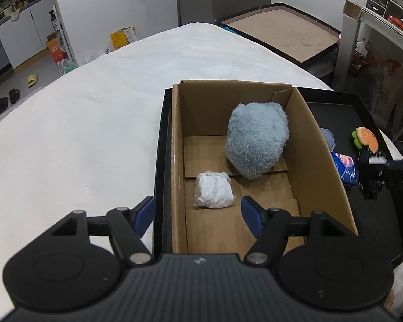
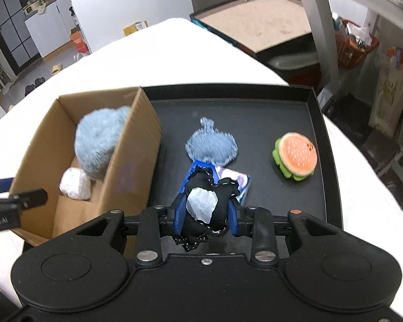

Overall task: Organize soft objects
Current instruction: 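Carry the black pouch into the box and open the right gripper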

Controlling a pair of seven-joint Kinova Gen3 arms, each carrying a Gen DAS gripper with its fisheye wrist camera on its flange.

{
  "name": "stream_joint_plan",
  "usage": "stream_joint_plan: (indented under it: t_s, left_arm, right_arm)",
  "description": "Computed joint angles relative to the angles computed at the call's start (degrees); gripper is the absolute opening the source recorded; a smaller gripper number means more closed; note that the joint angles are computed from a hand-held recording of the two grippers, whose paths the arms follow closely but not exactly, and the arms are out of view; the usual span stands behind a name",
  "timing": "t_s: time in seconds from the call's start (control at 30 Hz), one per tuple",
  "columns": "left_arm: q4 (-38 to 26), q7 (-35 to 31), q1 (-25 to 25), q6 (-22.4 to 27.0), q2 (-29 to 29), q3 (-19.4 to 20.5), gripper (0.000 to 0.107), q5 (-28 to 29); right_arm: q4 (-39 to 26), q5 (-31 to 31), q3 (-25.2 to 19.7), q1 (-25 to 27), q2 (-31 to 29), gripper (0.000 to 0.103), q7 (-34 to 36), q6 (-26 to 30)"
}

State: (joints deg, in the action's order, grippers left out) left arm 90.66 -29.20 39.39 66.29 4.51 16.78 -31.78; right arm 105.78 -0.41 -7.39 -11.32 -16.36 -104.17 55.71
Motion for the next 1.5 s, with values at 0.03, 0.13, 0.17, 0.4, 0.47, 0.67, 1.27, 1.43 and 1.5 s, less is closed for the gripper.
stream_joint_plan:
  t_s: [0.03, 0.13, 0.17, 0.4, 0.47, 0.67, 1.27, 1.43, 1.5]
  left_arm:
    - [0.33, -0.01, -0.09, -0.43, -0.28, -0.06, 0.069, 0.11]
    - [1.56, 0.03, -0.81, -2.02, -1.16, -0.18, 0.069, 0.93]
    - [2.16, -0.04, -1.24, -2.89, -1.58, -0.25, 0.069, 1.47]
    - [6.15, -0.43, -5.17, -9.07, -4.87, 0.23, 0.068, 5.07]
    - [6.74, -0.8, -6.05, -10.12, -5.38, 0.41, 0.066, 5.8]
    - [8.24, -2.22, -8.76, -12.81, -6.54, 0.66, 0.063, 8.82]
    - [10.89, -4.52, -13.32, -15.4, -8.46, 0.24, 0.017, 14.81]
    - [11.42, -5.47, -14.13, -16.11, -8.88, 0.08, 0.016, 16.17]
    - [11.57, -5.74, -14.47, -16.23, -9.0, 0.0, 0.016, 16.77]
  right_arm:
    - [-0.49, 0.45, -0.52, 0.05, -0.06, 0.032, -0.47, 0.19]
    - [-1.54, 2.19, -2.18, 0.0, -0.13, 0.032, -2.07, 0.2]
    - [-1.93, 2.67, -2.65, -0.04, -0.16, 0.032, -2.77, 0.19]
    - [-3.62, 6.52, -5.85, -0.58, -0.63, 0.032, -7.42, -0.74]
    - [-4.0, 7.81, -6.79, -0.76, -0.61, 0.032, -8.88, -1.35]
    - [-6.46, 10.37, -8.83, -2.38, 0.88, 0.032, -12.11, -0.79]
    - [-12.64, 16.77, -11.89, -11.39, 7.66, 0.033, -18.07, 0.72]
    - [-15.53, 19.92, -12.14, -14.55, 10.17, 0.037, -19.62, 1.66]
    - [-16.41, 21.53, -12.11, -15.69, 10.98, 0.041, -20.7, 1.82]
